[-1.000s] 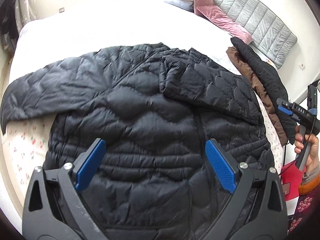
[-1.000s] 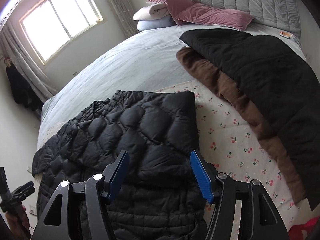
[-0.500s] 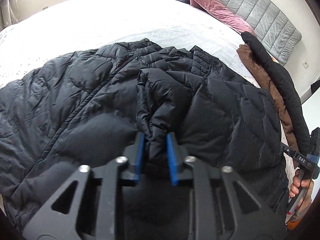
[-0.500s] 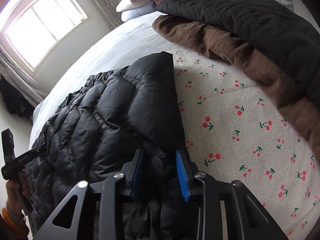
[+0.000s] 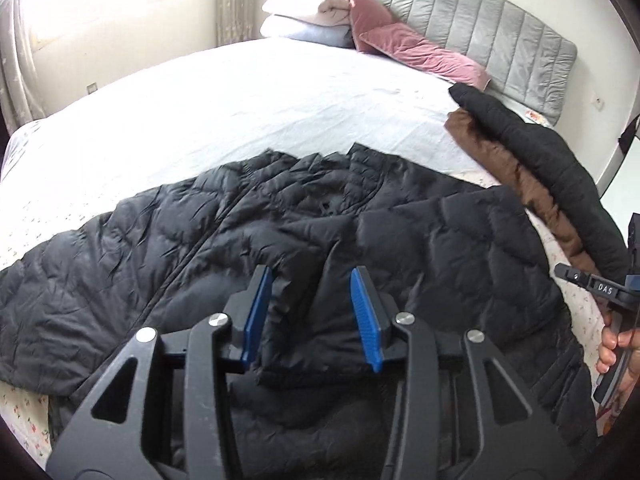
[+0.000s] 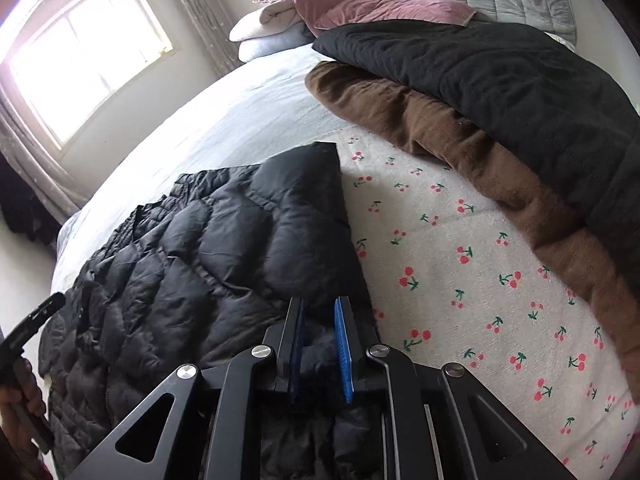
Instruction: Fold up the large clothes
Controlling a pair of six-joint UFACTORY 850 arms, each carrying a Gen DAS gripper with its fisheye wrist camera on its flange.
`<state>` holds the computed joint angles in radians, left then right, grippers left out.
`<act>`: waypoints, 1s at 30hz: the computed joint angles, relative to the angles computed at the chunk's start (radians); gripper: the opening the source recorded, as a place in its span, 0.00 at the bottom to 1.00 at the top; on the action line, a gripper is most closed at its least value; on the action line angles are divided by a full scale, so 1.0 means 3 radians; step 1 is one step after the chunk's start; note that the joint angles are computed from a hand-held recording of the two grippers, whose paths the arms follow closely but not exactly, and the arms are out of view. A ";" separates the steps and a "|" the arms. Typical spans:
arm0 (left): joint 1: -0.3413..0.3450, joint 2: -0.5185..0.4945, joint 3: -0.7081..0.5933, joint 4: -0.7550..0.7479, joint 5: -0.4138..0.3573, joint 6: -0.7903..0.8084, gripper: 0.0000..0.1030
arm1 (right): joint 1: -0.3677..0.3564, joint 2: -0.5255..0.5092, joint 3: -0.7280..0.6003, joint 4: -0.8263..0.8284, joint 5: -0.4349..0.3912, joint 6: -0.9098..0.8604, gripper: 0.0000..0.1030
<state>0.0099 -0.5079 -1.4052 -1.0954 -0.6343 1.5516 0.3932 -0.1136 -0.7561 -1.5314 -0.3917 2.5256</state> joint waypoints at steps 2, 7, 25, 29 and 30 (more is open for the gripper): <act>-0.0036 -0.0108 -0.0090 -0.0057 -0.0062 0.0026 0.42 | 0.0048 -0.0040 -0.0081 -0.0004 -0.0004 -0.0060 0.17; -0.0110 -0.0536 -0.0364 0.0413 0.0246 -0.0587 0.42 | 0.0012 -0.0259 -0.0195 0.0012 0.0202 -0.0012 0.22; 0.0608 0.0163 0.0017 0.0802 -0.0419 -0.0828 0.92 | 0.0657 0.0237 -0.0276 0.1548 -0.0367 -0.1310 0.68; 0.0845 0.0150 -0.0095 0.1020 -0.0532 -0.1126 0.93 | 0.0882 0.0249 -0.0349 0.1632 -0.0589 -0.1365 0.72; 0.0903 0.0139 -0.0124 0.1053 -0.0539 -0.1191 0.93 | 0.0928 0.0251 -0.0356 0.1620 -0.0625 -0.1336 0.74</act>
<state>0.2808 -0.4661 -1.4424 -0.7795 -0.7960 1.1943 0.6715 -0.0382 -0.8628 -1.0456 -0.5791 2.1248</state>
